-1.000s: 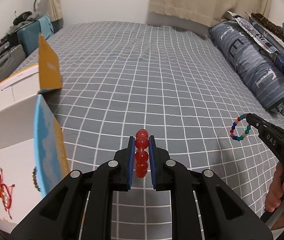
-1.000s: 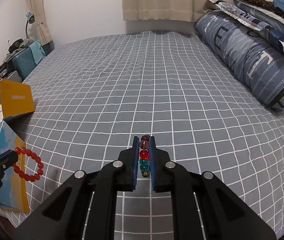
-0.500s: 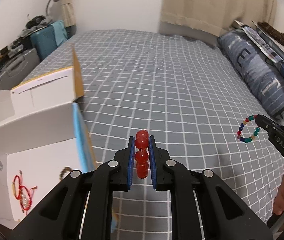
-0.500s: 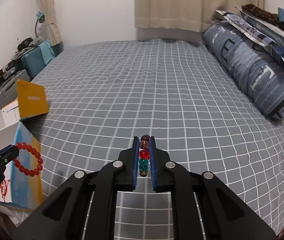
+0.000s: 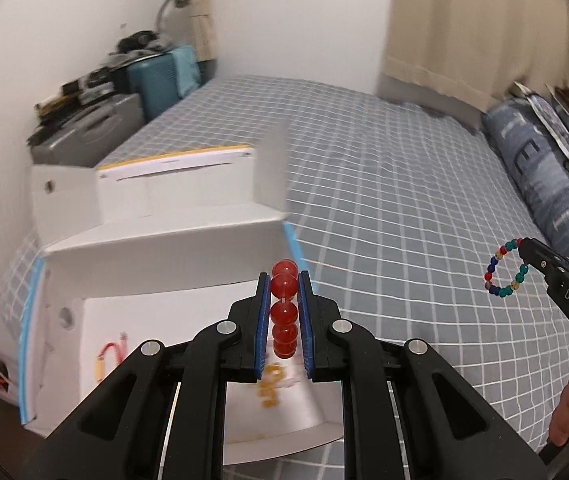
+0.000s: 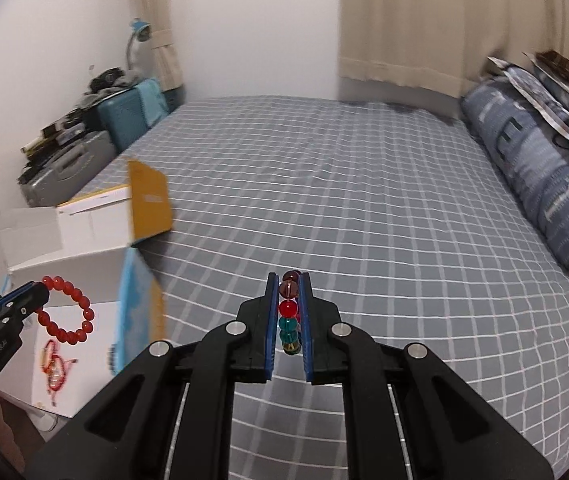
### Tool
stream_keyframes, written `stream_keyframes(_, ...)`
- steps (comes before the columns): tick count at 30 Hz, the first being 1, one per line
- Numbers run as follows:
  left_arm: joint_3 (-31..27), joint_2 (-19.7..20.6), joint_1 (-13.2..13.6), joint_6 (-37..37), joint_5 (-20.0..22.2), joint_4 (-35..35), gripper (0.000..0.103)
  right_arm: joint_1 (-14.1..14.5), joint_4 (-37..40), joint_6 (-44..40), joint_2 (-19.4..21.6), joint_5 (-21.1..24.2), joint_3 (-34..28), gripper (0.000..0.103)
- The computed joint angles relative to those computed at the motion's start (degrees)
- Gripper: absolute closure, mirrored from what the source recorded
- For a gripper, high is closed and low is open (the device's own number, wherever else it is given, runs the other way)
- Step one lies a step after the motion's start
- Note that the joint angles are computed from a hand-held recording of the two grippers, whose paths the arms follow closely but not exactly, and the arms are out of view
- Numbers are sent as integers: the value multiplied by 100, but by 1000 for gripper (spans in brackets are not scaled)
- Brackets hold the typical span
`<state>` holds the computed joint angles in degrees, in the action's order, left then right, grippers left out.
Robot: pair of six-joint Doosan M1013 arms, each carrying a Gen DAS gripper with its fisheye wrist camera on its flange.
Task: Organize jewelry
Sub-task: 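Lift and carry the red bead and multicolour bracelets with both tools over the box, then open both tools to drop the two bracelets into the box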
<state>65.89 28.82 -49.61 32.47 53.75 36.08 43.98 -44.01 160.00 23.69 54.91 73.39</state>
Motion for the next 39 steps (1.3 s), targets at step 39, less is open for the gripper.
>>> stream_keyframes(39, 1527, -492, 859, -580, 20, -430, 90, 510, 1739, -2428, 2197, 598, -2789, 93)
